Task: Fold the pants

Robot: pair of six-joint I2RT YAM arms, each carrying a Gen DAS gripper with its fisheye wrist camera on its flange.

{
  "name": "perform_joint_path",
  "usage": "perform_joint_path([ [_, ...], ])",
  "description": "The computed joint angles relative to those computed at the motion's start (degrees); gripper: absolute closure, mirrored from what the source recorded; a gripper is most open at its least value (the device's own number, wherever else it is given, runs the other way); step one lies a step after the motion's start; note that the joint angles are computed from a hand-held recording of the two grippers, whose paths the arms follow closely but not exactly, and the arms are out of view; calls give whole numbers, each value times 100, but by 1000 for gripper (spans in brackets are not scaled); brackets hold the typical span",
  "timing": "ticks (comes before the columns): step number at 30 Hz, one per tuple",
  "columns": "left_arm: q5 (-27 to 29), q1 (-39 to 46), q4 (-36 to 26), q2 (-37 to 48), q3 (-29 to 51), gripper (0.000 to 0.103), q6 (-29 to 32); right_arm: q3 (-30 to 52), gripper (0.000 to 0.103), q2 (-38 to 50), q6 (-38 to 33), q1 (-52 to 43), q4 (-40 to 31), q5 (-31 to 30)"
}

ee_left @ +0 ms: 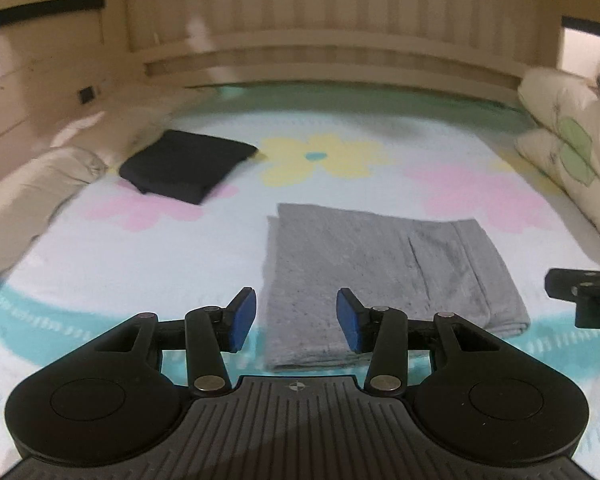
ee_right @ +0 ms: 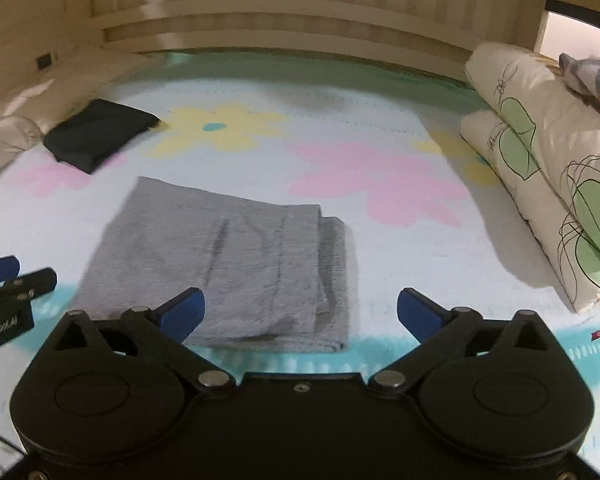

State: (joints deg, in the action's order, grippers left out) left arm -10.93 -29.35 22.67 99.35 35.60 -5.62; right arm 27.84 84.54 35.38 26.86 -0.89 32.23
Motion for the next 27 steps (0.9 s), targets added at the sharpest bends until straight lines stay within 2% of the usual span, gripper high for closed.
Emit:
perform_joint_path([
  [2, 95, 3, -100, -238, -111, 60, 19, -23, 1, -251, 353, 226, -322, 210],
  [8, 126, -77, -5, -568, -454, 60, 91, 16, 2, -557, 738, 522, -903, -132],
  [11, -76, -184, 125, -483, -498, 60, 48, 11, 2, -554, 1105, 853, -1108, 162],
  [16, 7, -139, -43, -347, -378, 60, -18, 107, 3, -440, 1610, 1149, -1399, 503],
  [27, -166, -129, -293, -129, -211, 60, -131, 339, 2, -14, 1599, 1182, -1359, 407],
])
